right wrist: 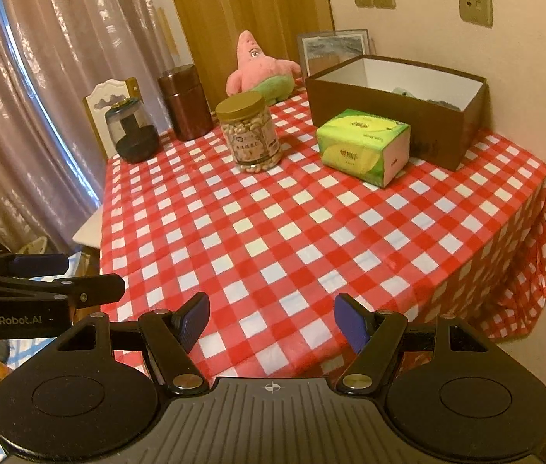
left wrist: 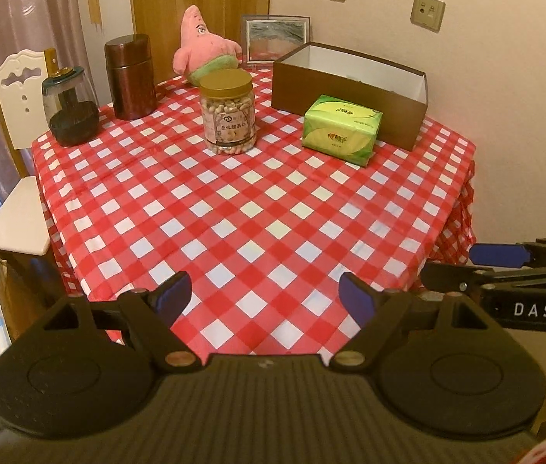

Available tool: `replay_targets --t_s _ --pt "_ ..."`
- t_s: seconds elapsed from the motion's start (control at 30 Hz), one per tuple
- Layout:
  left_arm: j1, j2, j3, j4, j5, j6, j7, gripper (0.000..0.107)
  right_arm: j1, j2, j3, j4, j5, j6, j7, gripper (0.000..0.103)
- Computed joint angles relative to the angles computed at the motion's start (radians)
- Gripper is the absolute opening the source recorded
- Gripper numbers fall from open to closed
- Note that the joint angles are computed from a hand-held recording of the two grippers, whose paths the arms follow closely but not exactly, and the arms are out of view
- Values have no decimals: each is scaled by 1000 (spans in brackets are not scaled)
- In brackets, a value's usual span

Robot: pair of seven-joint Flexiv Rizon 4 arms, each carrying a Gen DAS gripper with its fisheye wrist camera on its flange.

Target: Organize soft objects

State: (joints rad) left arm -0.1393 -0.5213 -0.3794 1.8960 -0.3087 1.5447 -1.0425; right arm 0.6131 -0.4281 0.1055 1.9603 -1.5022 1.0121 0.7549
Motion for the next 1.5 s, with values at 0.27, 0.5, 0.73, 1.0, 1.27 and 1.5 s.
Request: replay_targets --t_s 0.27,0.5,0.73,1.0,1.27,1.5 --pt "-9 0 11 -2 4 3 -11 82 -7 9 0 4 -2 2 -9 71" --pt "-34 -7 40 -24 12 -12 -31 82 -13 9 0 0 8 5 -24 71" --pt "-40 -17 41 -41 14 -20 -29 82 -19 11 -3 3 8 15 -26 71" --pt "-46 -21 44 -50 12 -29 -30 82 -22 14 -4 8 2 15 -22 71" --pt "-47 -23 42 -50 11 -24 -30 82 -26 15 -3 9 -4 17 -21 71" --pt "-41 -23 34 -45 13 -15 -28 82 -31 17 -1 13 -10 18 -18 71"
